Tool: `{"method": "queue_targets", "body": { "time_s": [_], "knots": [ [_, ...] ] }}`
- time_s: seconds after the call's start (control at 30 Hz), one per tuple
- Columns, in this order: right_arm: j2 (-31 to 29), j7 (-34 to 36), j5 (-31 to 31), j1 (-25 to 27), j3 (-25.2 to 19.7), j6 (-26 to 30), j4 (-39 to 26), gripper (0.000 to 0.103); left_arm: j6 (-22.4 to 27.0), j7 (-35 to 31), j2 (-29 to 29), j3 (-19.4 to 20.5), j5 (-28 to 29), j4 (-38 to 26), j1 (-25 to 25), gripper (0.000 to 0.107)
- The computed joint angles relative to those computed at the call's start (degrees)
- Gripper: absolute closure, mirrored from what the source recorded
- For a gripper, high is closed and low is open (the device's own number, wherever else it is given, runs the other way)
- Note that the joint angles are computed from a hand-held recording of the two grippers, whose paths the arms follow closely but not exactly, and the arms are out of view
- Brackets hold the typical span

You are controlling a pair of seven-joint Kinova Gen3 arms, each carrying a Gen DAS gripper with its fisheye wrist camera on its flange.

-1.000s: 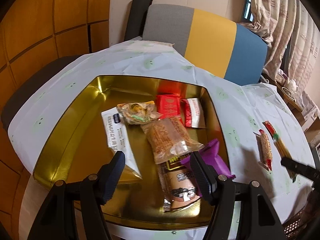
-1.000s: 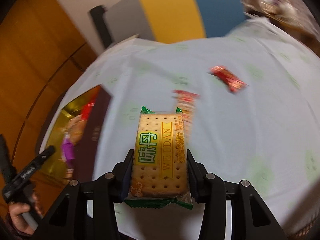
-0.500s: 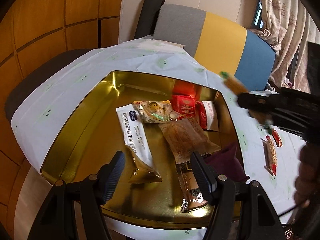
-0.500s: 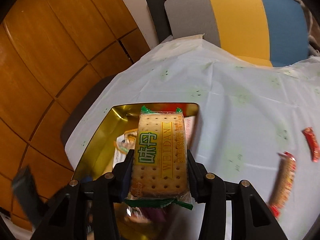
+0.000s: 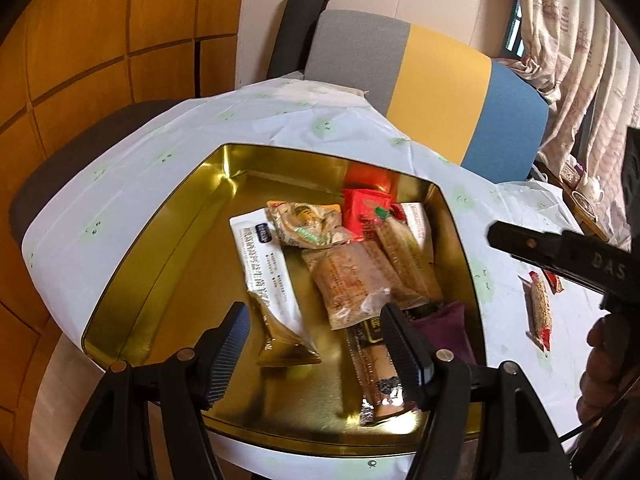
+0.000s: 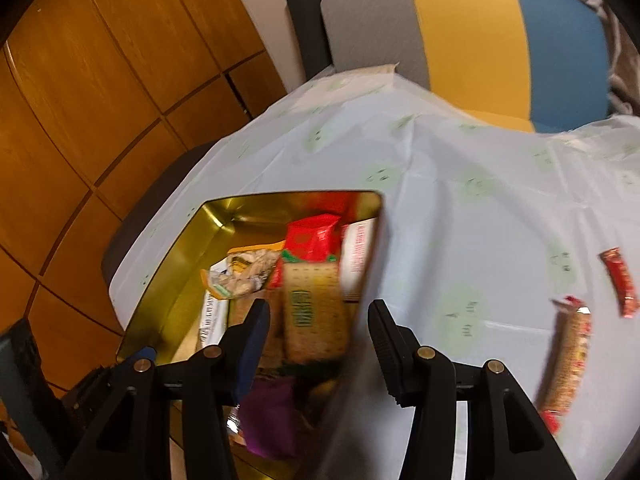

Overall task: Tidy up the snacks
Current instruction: 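Withdraw both grippers from the tray toward the remaining snacks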

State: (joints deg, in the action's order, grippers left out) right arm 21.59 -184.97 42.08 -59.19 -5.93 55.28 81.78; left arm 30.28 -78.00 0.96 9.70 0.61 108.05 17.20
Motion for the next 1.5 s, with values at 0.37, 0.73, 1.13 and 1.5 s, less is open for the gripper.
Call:
{"method": "queue_targets", "body": {
  "time_s": [0.37, 0.73, 1.13, 1.5],
  "knots": [
    [-6.55, -3.57, 3.84, -2.36, -4.03, 16.95, 7.20, 0.033, 0.80, 2.93, -1.50, 1.59, -4.46, -0.83, 2.00, 0.039],
    [-17.01, -7.81, -0.23, 3.38, -10.91, 33.85, 18.22, 0.028, 2.03, 6.22, -1.46, 3.80, -10.08, -2.51, 5.06, 0.039],
    [-26.78, -22.44, -3.72, 13.24, -16.72, 39.28, 29.20, 0.023, 4.74, 8.31, 0.84, 5.59, -15.30, -6.26, 10.44, 0.039],
    [-26.37, -21.97, -4.19, 16.36, -19.04, 37.18, 29.32, 0.021, 8.33, 9.14, 5.21, 5.69, -19.72, -11.66, 17.06, 0.039]
  ]
}}
